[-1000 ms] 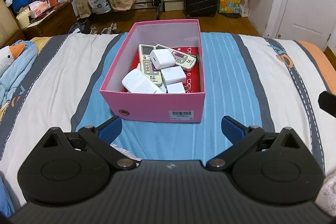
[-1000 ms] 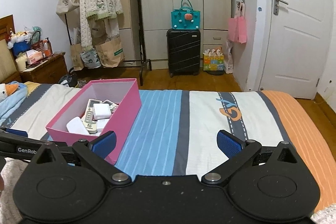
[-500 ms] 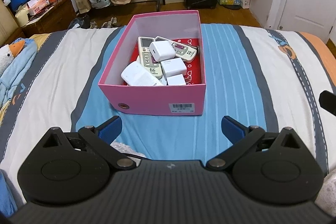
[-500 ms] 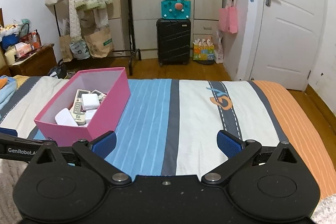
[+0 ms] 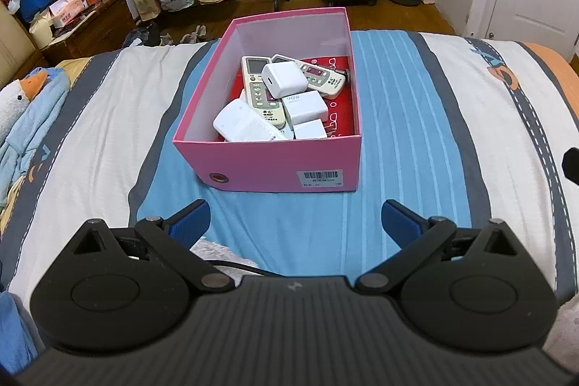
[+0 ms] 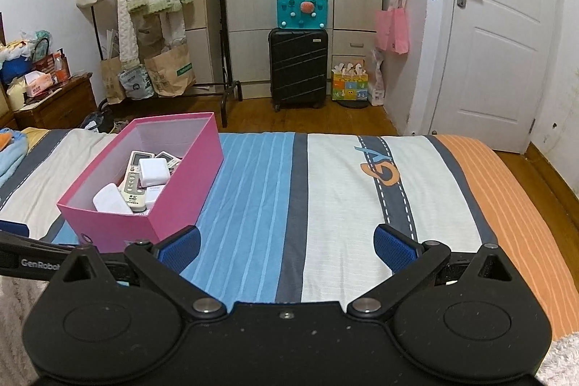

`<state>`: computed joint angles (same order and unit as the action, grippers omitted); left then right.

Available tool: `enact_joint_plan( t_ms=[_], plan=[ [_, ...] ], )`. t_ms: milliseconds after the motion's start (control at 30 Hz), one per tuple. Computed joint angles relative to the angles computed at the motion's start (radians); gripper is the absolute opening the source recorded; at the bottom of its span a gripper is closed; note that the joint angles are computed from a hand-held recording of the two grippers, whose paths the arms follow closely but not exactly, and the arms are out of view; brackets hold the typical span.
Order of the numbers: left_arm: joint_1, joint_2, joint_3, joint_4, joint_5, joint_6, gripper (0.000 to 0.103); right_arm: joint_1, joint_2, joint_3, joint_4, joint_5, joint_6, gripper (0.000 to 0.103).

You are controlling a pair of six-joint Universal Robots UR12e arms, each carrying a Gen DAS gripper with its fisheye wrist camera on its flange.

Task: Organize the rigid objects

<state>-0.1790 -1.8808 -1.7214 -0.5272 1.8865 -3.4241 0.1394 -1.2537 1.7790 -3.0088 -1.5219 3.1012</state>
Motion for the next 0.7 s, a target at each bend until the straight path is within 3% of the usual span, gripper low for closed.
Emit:
enact_joint_plan(
  t_ms=[700],
  plan=[
    [0.004, 0.006, -0.007, 0.002, -0.004, 0.019, 0.102, 0.007, -0.006, 0.006, -0.013, -0.006, -0.022, 0.103]
  ],
)
